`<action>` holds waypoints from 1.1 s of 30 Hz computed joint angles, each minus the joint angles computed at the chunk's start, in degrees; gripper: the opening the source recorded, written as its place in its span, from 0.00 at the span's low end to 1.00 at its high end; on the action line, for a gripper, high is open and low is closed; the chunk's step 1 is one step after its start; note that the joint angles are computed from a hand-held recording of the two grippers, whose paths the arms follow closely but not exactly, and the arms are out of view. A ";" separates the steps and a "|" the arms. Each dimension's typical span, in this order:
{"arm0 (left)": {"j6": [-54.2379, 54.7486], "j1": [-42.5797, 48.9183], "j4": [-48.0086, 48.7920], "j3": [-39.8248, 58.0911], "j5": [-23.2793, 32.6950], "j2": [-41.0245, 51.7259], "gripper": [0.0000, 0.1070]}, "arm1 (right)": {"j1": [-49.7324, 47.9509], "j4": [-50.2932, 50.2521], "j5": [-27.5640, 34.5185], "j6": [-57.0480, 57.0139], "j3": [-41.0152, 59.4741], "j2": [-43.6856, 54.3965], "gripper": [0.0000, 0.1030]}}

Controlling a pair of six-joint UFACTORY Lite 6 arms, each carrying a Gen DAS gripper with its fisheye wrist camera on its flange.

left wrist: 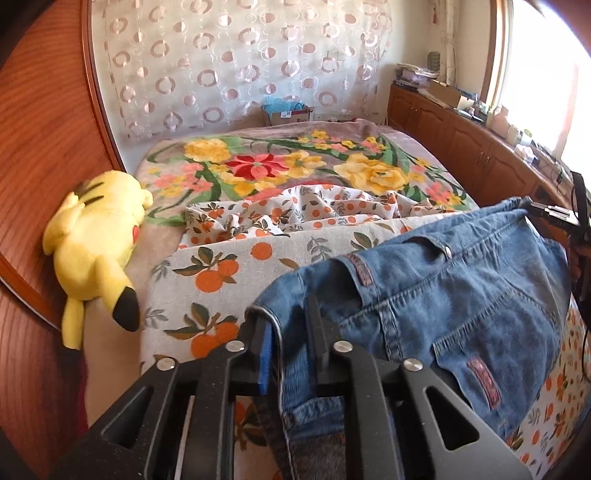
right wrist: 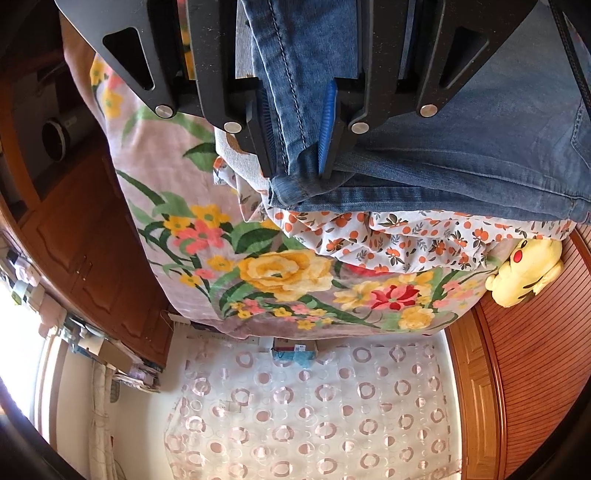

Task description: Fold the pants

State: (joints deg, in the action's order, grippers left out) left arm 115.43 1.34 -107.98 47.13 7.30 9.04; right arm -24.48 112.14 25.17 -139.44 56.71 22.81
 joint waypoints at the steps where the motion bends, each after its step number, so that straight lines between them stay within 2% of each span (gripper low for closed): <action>1: 1.25 0.12 -1.01 -1.08 0.06 -1.23 0.28 | -0.52 -0.03 0.34 -0.23 -0.99 -0.91 0.26; 4: 2.88 0.83 -1.80 -4.67 0.75 -5.84 0.42 | -1.05 0.30 0.84 -0.64 -3.41 -3.40 0.29; 6: 0.81 1.22 0.29 -6.65 1.45 -8.83 0.43 | -1.91 -0.25 1.73 -0.53 -5.02 -5.14 0.32; 12: 4.28 -2.88 -5.60 -8.46 1.42 -12.35 0.43 | -1.38 -1.68 2.64 -0.53 -5.84 -6.17 0.42; 16: 12.57 -8.00 -16.04 -5.14 1.23 -7.81 0.43 | 0.94 -2.63 0.30 0.83 -0.84 -2.38 0.45; 18: 20.10 -10.64 -24.71 -2.27 1.82 -3.89 0.43 | 1.82 -4.58 -0.52 3.55 2.48 0.01 0.45; 20: 27.00 -12.87 -32.82 0.03 2.06 -0.98 0.52 | 2.78 -7.69 -2.28 7.81 6.40 2.89 0.45; 21: 29.16 -14.03 -35.31 1.73 2.38 1.01 0.62 | 3.20 -9.28 -3.39 10.02 8.38 4.41 0.45; 23: 35.81 -15.83 -42.51 3.91 3.14 3.65 0.70 | 3.71 -13.16 -4.54 14.57 11.70 6.93 0.45; 24: 39.79 -16.90 -46.73 5.46 3.37 5.52 0.71 | 4.00 -15.15 -5.09 16.53 12.88 7.75 0.45; 25: 41.38 -17.45 -48.54 6.66 3.39 6.86 0.71 | 4.39 -16.23 -5.80 17.78 13.80 8.33 0.36; 26: 42.69 -17.95 -50.20 8.06 3.44 8.52 0.71 | 4.51 -17.35 -5.85 18.89 14.91 9.12 0.16; 27: 44.67 -18.27 -52.34 8.87 3.66 9.69 0.71 | 4.65 -16.07 -5.85 18.18 15.25 9.24 0.11; 31: 54.83 -19.32 -62.84 10.16 4.93 13.40 0.71 | 4.40 -3.34 -8.23 11.24 14.98 8.15 0.09; 33: 52.70 -19.00 -61.00 10.04 5.82 14.58 0.71 | 3.15 -1.73 -7.83 11.42 13.58 7.11 0.10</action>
State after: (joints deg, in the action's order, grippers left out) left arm 168.13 -17.66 -168.98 57.18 13.11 23.61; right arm -21.33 110.41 17.33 -128.02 70.29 29.92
